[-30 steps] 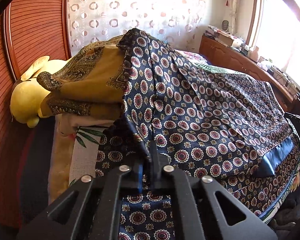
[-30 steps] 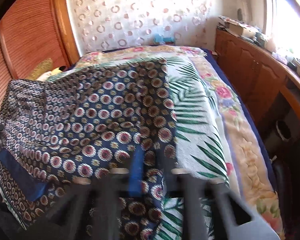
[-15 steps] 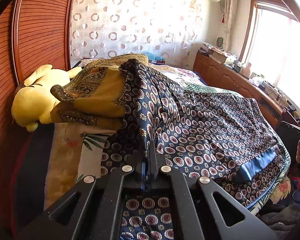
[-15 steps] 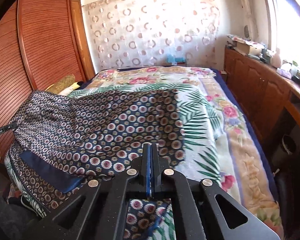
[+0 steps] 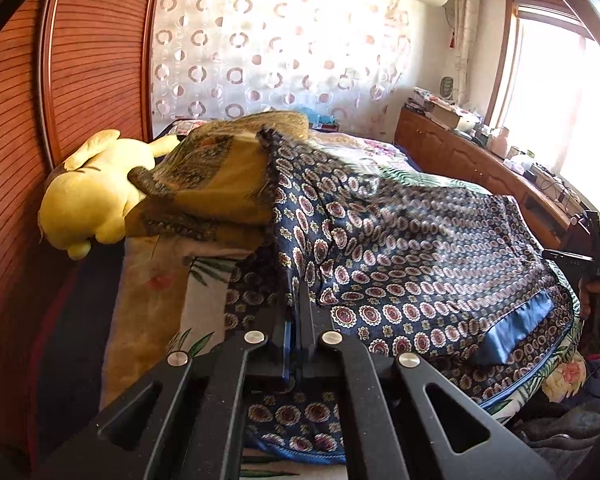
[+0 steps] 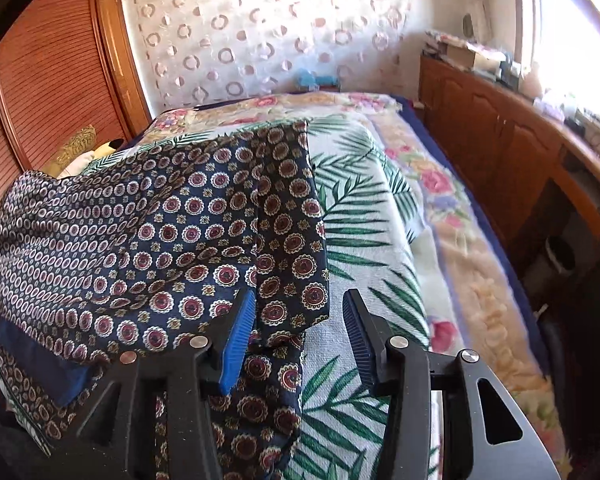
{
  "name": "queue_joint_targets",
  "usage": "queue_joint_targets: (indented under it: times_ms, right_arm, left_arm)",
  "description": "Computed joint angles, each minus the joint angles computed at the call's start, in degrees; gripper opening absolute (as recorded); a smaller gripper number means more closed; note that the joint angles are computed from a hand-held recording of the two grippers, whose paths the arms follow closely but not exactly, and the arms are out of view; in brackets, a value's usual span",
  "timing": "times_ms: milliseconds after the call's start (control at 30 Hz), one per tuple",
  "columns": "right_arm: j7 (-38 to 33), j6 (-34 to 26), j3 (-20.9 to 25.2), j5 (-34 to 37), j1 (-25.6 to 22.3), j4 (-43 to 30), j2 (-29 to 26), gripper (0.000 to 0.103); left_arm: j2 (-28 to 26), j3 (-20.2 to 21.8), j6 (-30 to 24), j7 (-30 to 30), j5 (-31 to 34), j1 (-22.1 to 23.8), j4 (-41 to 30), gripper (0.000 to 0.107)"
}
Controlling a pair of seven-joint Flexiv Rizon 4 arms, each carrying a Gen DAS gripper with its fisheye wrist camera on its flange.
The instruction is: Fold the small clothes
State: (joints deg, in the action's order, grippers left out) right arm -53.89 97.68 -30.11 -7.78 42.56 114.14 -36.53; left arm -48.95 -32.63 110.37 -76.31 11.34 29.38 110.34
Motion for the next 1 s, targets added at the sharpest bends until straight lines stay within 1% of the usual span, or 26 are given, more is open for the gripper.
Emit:
queue_joint_targets:
  times_ms: [67, 100, 133, 167, 200, 267, 333, 433, 500, 600, 633, 733, 800, 867, 967, 1000]
  right_arm:
    - [-0.7, -0.8, 1.7, -0.8, -1.7, -0.9, 0.0, 0.047]
    - [-0.9, -0.9, 2.6, -1.3, -2.6, -1.4, -0.1, 0.036]
    - [-1.3, -0.9, 3.4, -1.7, -3.4, -1.6, -0.2, 0.015]
    - [-1.8, -0.3, 3.8, -2.1, -4.0, -1.6, -0.2, 0.006]
    - [-2.3, 1.2, 3.5, -2.1, -3.8, -1.2, -0.3, 0.003]
    - [-4.2, 4.2, 1.8, -0.9, -1.9, 0.1, -0.1, 0.001]
    - [-6.0, 6.7, -0.8, 1.4, 1.3, 1.9, 0.7, 0.001]
    - [-9.4, 9.6, -1.4, 3.8, 3.2, 4.6, 3.0, 0.001]
    - [-11.4, 10.2, -0.7, 5.2, 3.4, 6.5, 5.4, 0.001]
    - [-14.2, 9.7, -1.0, 7.4, 4.5, 8.8, 7.8, 0.001]
    - [-15.0, 9.3, -0.4, 7.9, 3.9, 9.0, 7.9, 0.001]
    - [-17.2, 7.6, -1.4, 10.3, 5.9, 11.2, 8.8, 0.001]
    - [-17.5, 6.5, -0.3, 10.9, 5.4, 11.8, 9.2, 0.001]
    - [-17.0, 6.2, 0.2, 11.4, 5.0, 11.9, 8.2, 0.001]
    - [-16.0, 5.8, 2.2, 11.2, 2.6, 10.4, 7.0, 0.001]
    - [-15.5, 5.6, 1.9, 11.0, 2.6, 9.7, 6.6, 0.007]
  left_arm:
    - [-0.5, 0.1, -0.3, -0.1, -0.2, 0.1, -0.1, 0.002]
    - [-0.7, 0.0, -0.5, -0.1, -0.2, 0.3, -0.2, 0.002]
    - [-0.9, 0.1, -0.7, -0.1, -0.4, 0.2, -0.3, 0.002]
    - [-0.9, 0.3, -0.7, -0.1, -0.7, -0.2, -0.4, 0.002]
    - [-1.1, 0.3, -0.8, -0.1, -0.8, -0.3, -0.4, 0.002]
    - [-1.1, 0.6, -0.5, -0.2, -1.0, -0.7, -0.3, 0.002]
    - [-1.1, 0.5, -0.2, -0.2, -0.9, -0.6, -0.2, 0.002]
    - [-0.9, 0.2, 0.4, -0.5, -0.4, 0.1, 0.2, 0.002]
    - [-0.5, -0.1, 0.6, -0.9, 0.0, 0.6, 0.7, 0.002]
    - [-0.2, -0.5, 0.2, -1.1, 0.6, 1.6, 1.5, 0.002]
    - [-0.1, -0.5, 0.0, -1.1, 0.6, 1.8, 1.7, 0.002]
    - [0.5, 0.7, -0.3, -1.0, 0.3, 1.4, 3.0, 0.002]
    - [0.7, 1.8, -0.6, -0.7, 0.0, 0.7, 3.5, 0.002]
    - [0.6, 2.7, -1.2, -0.2, -0.5, 0.2, 3.8, 0.002]
    - [0.8, 3.9, -1.5, 0.5, -1.4, -0.9, 3.9, 0.002]
    - [0.9, 4.4, -1.3, 0.8, -1.6, -1.3, 3.9, 0.002]
